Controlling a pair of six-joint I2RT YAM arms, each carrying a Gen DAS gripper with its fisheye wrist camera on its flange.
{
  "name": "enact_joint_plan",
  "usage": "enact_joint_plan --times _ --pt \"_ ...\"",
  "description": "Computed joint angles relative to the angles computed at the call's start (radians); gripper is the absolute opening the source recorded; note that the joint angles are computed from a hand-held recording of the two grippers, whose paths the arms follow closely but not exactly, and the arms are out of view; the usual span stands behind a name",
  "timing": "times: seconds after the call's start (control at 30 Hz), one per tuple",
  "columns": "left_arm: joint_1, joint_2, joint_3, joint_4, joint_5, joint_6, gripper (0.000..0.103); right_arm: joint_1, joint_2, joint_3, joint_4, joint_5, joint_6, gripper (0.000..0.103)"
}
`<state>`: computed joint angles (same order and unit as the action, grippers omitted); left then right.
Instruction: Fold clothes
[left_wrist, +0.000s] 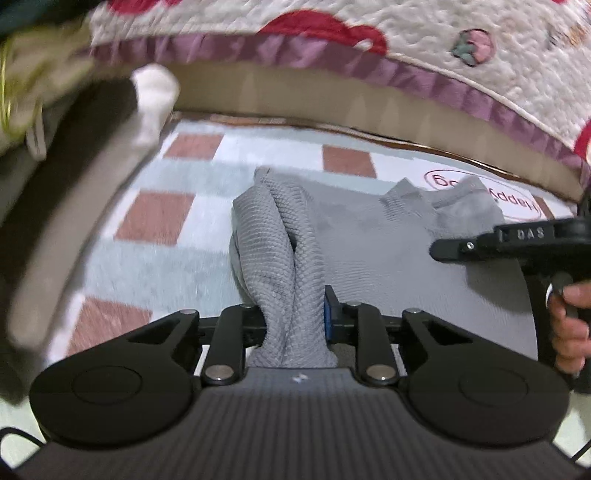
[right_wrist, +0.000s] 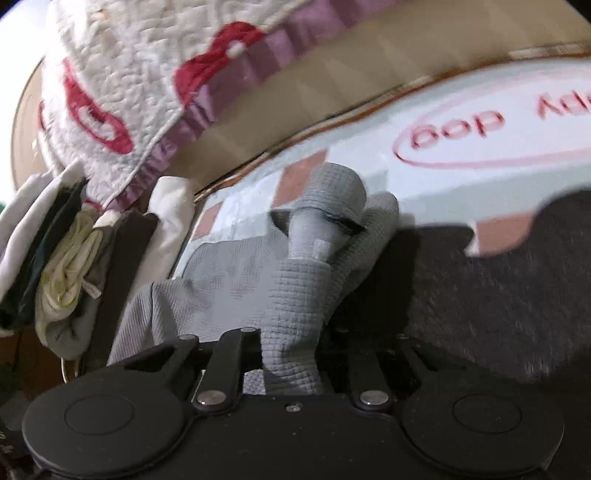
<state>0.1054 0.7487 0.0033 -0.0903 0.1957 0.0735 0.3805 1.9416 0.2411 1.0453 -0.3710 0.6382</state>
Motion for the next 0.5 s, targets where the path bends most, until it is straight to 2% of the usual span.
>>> enact_joint_plan --times 0.03,0.07,0.13,0.2,0.27,0.33,0.37,0.4,0.43,0.47,0.5 --pt "-0.012 -0.034 0.002 -0.028 -0.006 -0.003 0.02 0.01 -0.032 -0.009 -0.011 0.013 -0.025 0.019" --pt "-0.024 -0.017 0.005 -0.01 -0.01 -0.02 0.02 0.017 -0.067 -0.011 -0.039 0.021 -0.049 0.019" --pt "0.019 0.049 0.026 0.006 0.031 -0.035 0.02 0.03 -0.129 0.0 -0.12 0.034 -0.093 0.019" --pt "0.097 0.154 0.041 0.053 0.101 -0.042 0.02 0.02 -0.127 0.025 -0.168 0.026 -0.108 0.019" --pt "0.16 0.258 0.056 0.101 0.16 -0.048 0.02 0.007 -0.09 0.05 -0.18 0.018 -0.093 0.028" --pt "0.199 0.353 0.062 0.16 0.199 -0.058 0.025 -0.003 -0.029 0.07 -0.167 0.021 -0.048 0.048" --pt "0.216 0.4 0.063 0.19 0.215 -0.063 0.027 -0.009 0.017 0.069 -0.103 0.008 -0.023 0.051" --pt "0.228 0.456 0.066 0.228 0.221 -0.077 0.039 -0.015 0.07 0.064 -0.014 -0.011 0.003 0.052" --pt "0.237 0.515 0.071 0.267 0.223 -0.095 0.054 -0.021 0.126 0.062 0.075 -0.029 0.031 0.05" --pt "0.253 0.579 0.079 0.304 0.233 -0.112 0.055 -0.024 0.139 0.076 0.076 -0.039 0.039 0.044" --pt "0.278 0.627 0.086 0.329 0.264 -0.109 0.045 -0.024 0.116 0.107 -0.002 -0.044 0.029 0.023"
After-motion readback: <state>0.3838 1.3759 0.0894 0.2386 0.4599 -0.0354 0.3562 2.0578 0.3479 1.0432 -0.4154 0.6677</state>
